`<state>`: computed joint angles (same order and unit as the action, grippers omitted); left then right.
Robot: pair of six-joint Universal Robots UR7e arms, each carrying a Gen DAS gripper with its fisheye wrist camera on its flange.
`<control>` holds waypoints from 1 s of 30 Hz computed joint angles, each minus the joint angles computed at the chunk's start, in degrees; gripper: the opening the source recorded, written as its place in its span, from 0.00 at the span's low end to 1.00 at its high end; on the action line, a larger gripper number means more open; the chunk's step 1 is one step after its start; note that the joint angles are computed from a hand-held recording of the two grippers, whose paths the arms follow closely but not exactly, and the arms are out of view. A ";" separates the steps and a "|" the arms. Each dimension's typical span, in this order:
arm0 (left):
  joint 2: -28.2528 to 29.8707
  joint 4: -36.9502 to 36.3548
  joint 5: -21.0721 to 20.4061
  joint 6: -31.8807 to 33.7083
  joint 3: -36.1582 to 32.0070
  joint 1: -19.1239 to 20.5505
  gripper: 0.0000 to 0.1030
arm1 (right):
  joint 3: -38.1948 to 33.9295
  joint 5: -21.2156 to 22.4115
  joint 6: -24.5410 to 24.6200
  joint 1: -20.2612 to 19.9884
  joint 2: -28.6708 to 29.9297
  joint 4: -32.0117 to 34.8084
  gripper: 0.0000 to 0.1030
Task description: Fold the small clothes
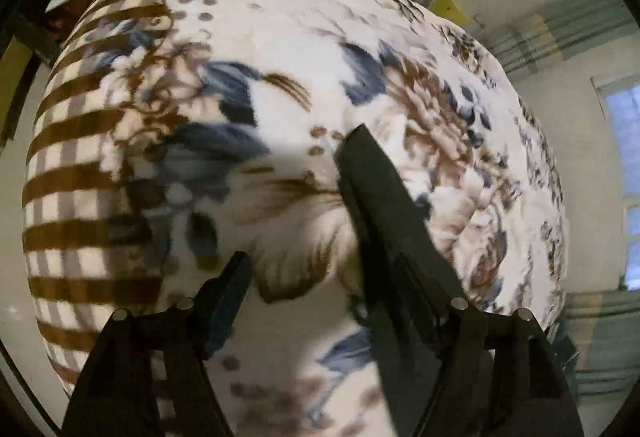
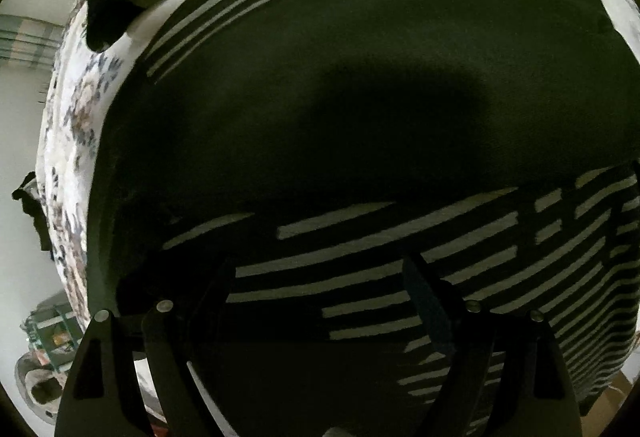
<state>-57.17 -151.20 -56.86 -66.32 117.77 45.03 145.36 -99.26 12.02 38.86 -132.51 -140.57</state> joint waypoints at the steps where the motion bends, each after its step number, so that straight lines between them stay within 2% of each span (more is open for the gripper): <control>1: 1.03 2.07 0.75 0.75 -1.31 0.06 0.63 | -0.12 -0.15 0.02 0.54 0.54 -0.26 0.84; 4: 5.50 2.29 1.56 6.07 -5.91 0.75 0.63 | -0.25 -1.25 -0.16 2.35 1.84 -0.84 0.84; 6: 8.54 2.55 0.52 10.27 -9.67 1.57 0.63 | -0.26 -2.48 -0.05 3.80 2.93 -1.77 0.84; 9: 11.78 8.95 0.88 13.47 -14.95 2.09 0.63 | -0.13 -3.75 -0.24 4.71 3.83 -2.50 0.84; 10: 12.07 10.34 1.20 13.67 -15.61 2.05 0.54 | -0.10 -3.74 -0.31 4.48 3.80 -2.36 0.84; 11: 11.91 10.47 1.14 14.27 -15.64 2.05 0.33 | -0.07 -3.46 -0.22 4.04 3.63 -2.05 0.84; 12: 11.44 9.67 0.53 14.74 -15.23 2.11 0.23 | 0.00 -3.17 -0.05 3.63 3.48 -1.93 0.84; 13: 10.70 9.09 0.09 14.56 -14.57 2.03 0.06 | 0.09 -2.81 0.07 3.16 3.33 -1.91 0.84; 16: 8.29 4.98 0.55 13.73 -11.32 0.89 0.04 | 0.22 -2.16 0.04 2.19 3.04 -2.00 0.84; 19: 3.30 2.41 1.98 8.98 -5.89 -1.22 0.04 | -0.02 -2.49 0.11 2.17 3.28 -2.05 0.84; 22: -2.74 3.35 3.15 2.89 -0.63 -3.27 0.04 | -0.16 -2.47 -0.14 2.08 3.12 -2.28 0.85; 26: -8.55 5.98 0.27 -5.04 4.78 -5.14 0.05 | -0.29 -2.43 -0.14 2.14 3.11 -2.16 0.84; 27: -10.17 5.48 -1.81 -7.01 6.97 -5.30 0.06 | -0.38 -2.58 -0.09 2.30 3.17 -2.01 0.84; 30: -12.16 6.34 -5.49 -10.65 10.18 -4.47 0.19 | -0.55 -2.66 0.13 2.77 3.26 -1.75 0.85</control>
